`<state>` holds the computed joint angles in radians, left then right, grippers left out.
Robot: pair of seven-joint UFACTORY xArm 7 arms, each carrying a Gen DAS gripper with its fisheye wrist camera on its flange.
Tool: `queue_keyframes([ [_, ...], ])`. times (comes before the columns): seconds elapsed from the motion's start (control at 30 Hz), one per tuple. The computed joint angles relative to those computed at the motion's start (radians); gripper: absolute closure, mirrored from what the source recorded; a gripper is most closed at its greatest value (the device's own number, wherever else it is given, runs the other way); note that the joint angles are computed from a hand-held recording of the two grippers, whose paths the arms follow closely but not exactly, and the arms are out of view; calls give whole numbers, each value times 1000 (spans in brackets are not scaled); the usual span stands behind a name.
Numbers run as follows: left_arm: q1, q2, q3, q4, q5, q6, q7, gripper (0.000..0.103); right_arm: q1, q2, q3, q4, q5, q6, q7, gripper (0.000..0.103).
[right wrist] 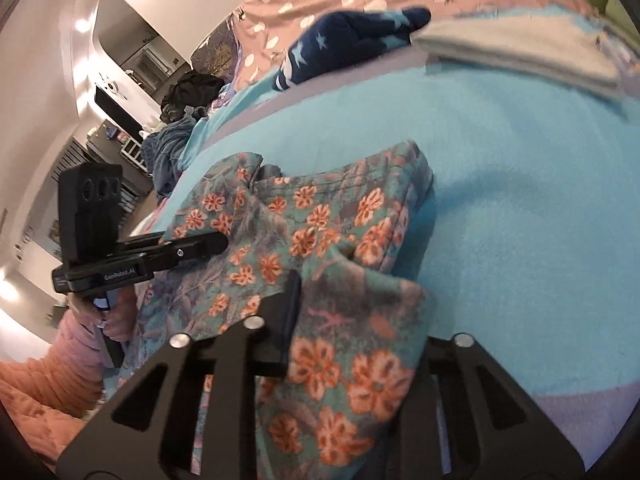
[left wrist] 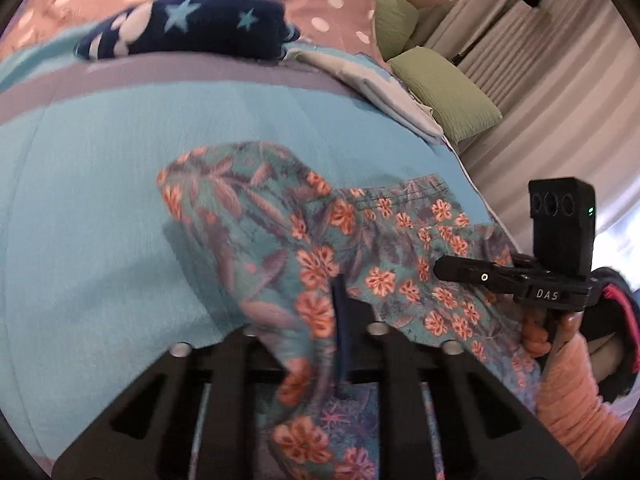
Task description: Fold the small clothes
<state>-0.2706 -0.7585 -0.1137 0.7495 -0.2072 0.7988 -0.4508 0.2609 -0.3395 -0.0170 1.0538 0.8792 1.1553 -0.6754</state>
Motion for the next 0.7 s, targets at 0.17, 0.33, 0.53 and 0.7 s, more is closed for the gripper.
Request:
queue_keyframes([
  [0.17,25,-32,-42,44,55,-7,-26,92,4,-131,-25,-39,38,-48,-16,86],
  [0.33,40,-29,-95,165,124,-6,-33,92,28,-290,-44,-63,27,-156,-22,87],
  [0.53,59,133,-146,421,190,-30,-29,92,51,-326,-80,1,-8,-328,-4,88],
  [0.7,116,397,-239,777,374,28,-10,92,69,-148,-126,233,-71,-407,31,88],
])
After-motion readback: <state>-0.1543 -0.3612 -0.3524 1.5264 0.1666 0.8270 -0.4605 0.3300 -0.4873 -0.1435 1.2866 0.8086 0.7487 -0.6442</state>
